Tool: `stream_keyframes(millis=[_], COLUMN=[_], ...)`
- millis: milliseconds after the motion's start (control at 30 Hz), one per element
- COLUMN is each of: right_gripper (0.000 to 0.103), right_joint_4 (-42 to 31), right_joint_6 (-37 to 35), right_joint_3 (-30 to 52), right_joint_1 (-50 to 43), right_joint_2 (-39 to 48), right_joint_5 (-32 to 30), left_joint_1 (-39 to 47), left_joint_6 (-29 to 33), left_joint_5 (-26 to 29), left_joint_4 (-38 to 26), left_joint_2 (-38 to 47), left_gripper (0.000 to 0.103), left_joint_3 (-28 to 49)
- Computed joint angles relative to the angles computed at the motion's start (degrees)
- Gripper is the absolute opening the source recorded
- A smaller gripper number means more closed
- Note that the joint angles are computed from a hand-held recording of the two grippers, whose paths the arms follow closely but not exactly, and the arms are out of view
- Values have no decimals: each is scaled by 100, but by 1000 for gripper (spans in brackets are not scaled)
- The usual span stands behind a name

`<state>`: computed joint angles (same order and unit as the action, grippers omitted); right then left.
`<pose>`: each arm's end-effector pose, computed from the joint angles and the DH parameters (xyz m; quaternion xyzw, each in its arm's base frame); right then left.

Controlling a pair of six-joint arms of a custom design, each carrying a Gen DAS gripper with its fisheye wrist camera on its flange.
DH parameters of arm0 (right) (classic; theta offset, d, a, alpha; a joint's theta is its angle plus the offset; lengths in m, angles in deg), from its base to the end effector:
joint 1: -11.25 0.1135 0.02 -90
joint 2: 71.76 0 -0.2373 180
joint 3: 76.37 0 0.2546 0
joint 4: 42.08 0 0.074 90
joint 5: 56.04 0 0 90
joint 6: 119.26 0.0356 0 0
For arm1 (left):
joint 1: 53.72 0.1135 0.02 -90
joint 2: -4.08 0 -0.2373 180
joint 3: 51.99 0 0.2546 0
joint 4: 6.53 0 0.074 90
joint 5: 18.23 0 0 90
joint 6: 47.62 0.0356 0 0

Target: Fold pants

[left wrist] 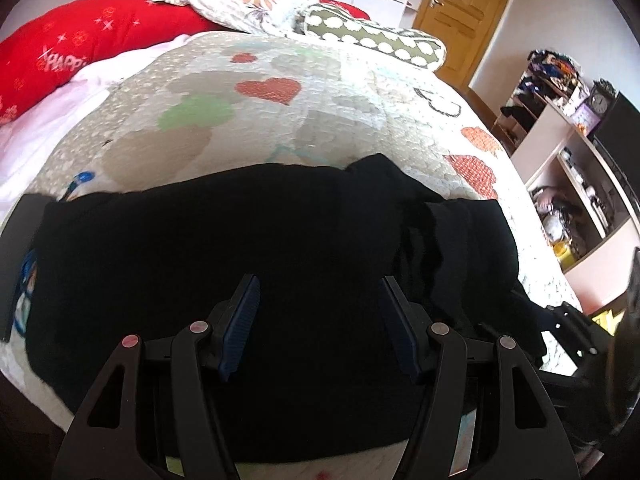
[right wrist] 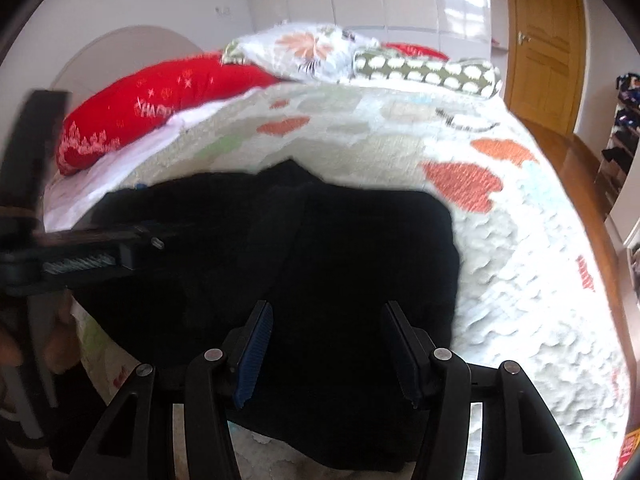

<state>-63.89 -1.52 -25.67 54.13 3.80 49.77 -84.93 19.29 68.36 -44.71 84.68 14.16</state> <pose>0.2016 0.1740 0.1575 -0.0709 0.9192 0.1071 0.3723 0.2528 -0.1507 0.1970 0.0575 0.9452 -0.1210 0.2978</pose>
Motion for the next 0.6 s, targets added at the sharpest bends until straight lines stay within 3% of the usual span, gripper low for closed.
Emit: stream_keyframes(millis=[267, 500, 600], right_gripper=[55, 55, 55], right_joint_4=[-158, -5, -14], right_joint_6=[-166, -325, -346], right_joint_3=[123, 815, 924], right_joint_1=[-37, -124, 46], right_joint_2=[-336, 720, 895], right_joint_5=[164, -130, 123], left_joint_1=[672, 1692, 2222], left_joint_6=[109, 239, 367], left_joint_5=[56, 389, 612], left_joint_4=[-312, -799, -1008], left_joint_2=[-1384, -2708, -3144], left_gripper=[62, 62, 62], left_joint_3=[-911, -1624, -1829])
